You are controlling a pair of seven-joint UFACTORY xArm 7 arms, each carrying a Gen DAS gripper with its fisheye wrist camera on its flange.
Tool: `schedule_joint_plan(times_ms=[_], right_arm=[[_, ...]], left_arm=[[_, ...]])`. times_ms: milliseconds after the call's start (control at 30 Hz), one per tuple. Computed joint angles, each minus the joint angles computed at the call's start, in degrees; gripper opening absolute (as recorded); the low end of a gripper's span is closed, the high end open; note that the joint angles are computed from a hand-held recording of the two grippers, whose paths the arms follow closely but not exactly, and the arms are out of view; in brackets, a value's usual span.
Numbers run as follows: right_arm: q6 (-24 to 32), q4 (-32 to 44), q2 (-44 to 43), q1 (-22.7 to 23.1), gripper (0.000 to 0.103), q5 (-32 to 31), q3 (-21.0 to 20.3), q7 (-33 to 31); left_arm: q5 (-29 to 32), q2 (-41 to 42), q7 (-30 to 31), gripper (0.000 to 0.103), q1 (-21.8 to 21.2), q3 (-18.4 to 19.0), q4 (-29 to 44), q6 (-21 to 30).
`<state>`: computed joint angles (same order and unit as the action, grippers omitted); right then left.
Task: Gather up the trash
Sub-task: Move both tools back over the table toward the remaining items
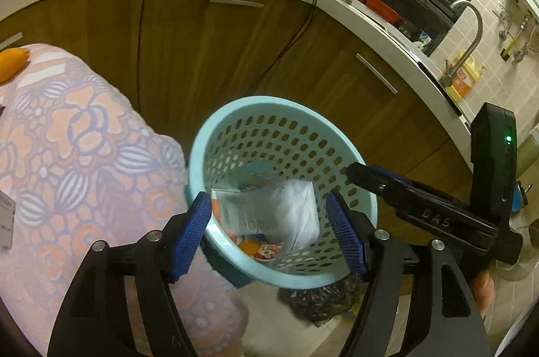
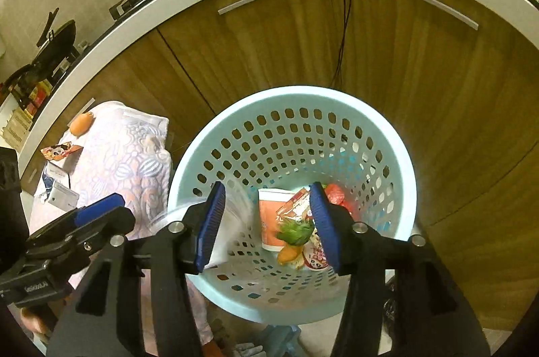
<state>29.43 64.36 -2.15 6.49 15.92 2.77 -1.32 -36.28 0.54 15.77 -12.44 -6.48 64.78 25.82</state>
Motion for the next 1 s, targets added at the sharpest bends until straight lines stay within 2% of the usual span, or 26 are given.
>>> schedule_joint_plan(times_ms=[367, 433, 467, 533, 700, 900, 1000], right_arm=[[-1.1, -0.5, -1.6, 1.9, 0.049, -1.5, 1.1, -0.4], [-1.2, -0.4, -1.7, 2.4, 0.049, -1.9, 1.4, -0.3], [-1.0, -0.2, -1.8, 2.8, 0.049, -1.6, 1.5, -0.7], [-1.3, -0.1, -2.2, 3.6, 0.049, -1.6, 2.0, -1.5], [-1.6, 1.1, -2.1, 6.1, 0.049, -0.9, 3.2, -3.2], [-1.5, 4.0, -0.7, 9.4, 0.049, -2.1, 5.3, -5.5], [-2.3, 5.4, 0.2, 11.3, 0.049, -6.0, 6.9, -6.2]], left_arm=[[0.5, -4.8, 0.0, 0.068, -0.4, 1.0, -3.9, -2.2], [-2.3, -6.4, 2.0, 0.068, -0.8, 2.2, -4.7, -1.3], [-6.4, -7.7, 4.8, 0.068, -1.0, 3.5, -5.2, 0.2], [-10.0, -10.1, 6.8, 0.068, -1.0, 5.0, -6.5, 0.8], [-7.8, -15.6, 4.7, 0.068, 0.2, 7.0, -10.2, -1.5], [-1.2, -21.8, -0.5, 0.068, 2.1, 9.6, -14.7, -4.2], [2.0, -24.0, -2.5, 0.068, 3.2, 11.5, -16.1, -4.4]])
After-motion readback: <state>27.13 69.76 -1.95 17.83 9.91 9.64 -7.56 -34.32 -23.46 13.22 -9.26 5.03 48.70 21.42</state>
